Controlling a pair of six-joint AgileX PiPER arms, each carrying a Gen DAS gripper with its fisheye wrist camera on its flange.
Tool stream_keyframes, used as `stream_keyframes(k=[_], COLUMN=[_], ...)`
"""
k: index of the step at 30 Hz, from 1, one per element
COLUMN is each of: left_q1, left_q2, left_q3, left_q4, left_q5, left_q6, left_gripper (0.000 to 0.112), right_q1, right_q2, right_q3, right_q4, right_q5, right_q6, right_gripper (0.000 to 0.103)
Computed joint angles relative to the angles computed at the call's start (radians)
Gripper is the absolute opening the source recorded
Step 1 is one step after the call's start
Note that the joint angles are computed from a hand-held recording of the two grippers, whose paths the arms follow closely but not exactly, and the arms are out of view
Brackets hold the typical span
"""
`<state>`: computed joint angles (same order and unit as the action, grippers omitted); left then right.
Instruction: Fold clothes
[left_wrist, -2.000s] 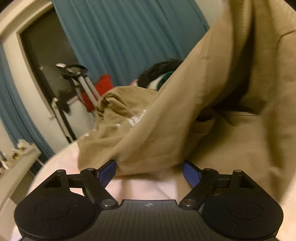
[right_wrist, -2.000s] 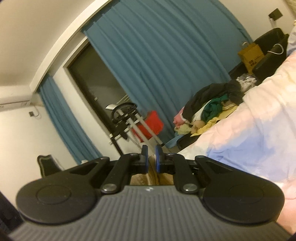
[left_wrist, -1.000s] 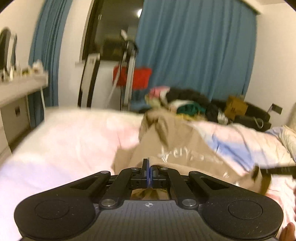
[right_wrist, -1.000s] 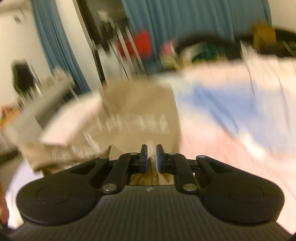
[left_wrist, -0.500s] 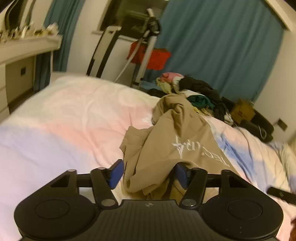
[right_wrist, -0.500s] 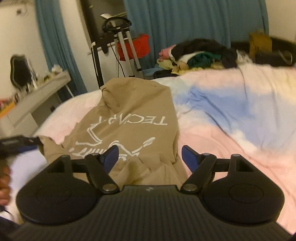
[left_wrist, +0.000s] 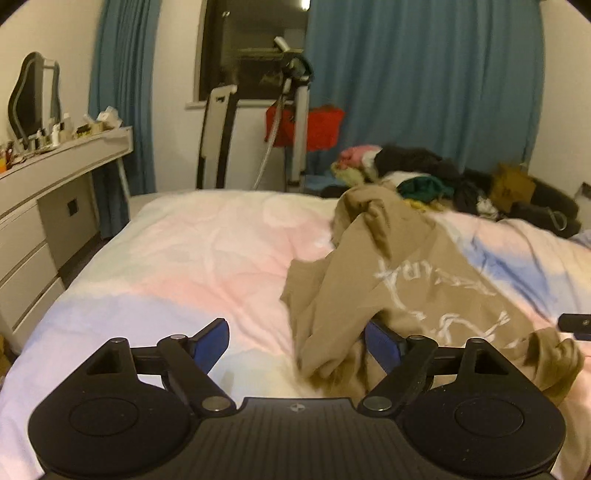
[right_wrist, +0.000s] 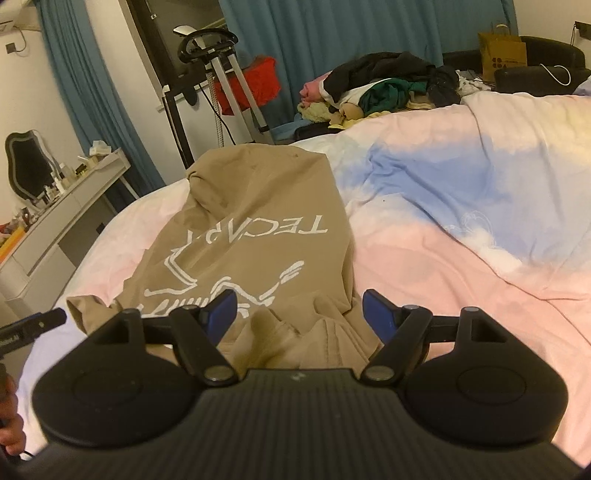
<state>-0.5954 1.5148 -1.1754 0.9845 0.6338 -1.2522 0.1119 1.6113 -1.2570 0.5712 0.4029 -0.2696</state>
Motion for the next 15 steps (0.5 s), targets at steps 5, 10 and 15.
stream_keyframes(k=[5, 10, 15], left_q1=[-0.115, -0.229, -0.282], left_q2=[0.01, 0.175, 0.378], left_q3=[0.051, -0.034, -0.157], left_q4=[0.185, 0.251, 0.43], left_q5=[-0.046, 0.08, 0.379], left_q6=[0.019, 0.12, 0.016], left_gripper=[0.088, 0.09, 0.09], right_q1=[0.004, 0.018, 0.055], right_q2=[-0.017, -0.012, 0.004], right_q3=[0.017, 0.013, 0.006], right_q4=[0.016, -0.025, -0.112], right_q5=[-0.022, -0.024, -0.038], right_q6=[-0.02, -0.002, 0.022], right_gripper=[0.077, 0.077, 0.077])
